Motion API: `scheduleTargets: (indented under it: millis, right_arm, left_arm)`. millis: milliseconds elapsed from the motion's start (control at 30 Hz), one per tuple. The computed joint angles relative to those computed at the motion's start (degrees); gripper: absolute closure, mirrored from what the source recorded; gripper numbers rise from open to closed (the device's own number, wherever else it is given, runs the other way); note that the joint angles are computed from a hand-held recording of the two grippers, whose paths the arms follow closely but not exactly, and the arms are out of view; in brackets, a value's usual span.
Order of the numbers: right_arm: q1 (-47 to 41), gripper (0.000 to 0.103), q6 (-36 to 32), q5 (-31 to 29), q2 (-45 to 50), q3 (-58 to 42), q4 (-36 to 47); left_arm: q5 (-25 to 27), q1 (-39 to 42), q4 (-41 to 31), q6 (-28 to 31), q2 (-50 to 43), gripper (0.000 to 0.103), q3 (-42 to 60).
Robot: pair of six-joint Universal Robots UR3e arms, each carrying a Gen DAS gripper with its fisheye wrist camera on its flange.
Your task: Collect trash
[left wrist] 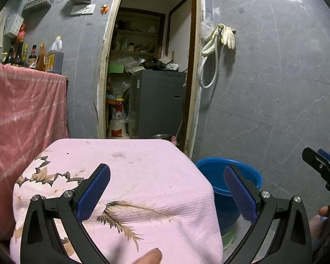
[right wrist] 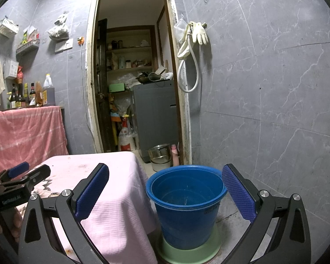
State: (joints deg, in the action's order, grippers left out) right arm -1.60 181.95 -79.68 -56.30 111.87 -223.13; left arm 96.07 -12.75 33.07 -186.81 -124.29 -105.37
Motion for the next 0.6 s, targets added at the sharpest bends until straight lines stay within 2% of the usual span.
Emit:
scheduleTargets:
  millis: [600]
  right_arm:
    - [0.6,0.000,0.0,-0.6,-0.1,0.1,-0.1]
  left_arm:
    - [1.0,0.1,-1.2,-0.9,-0.5,0.002,0.9]
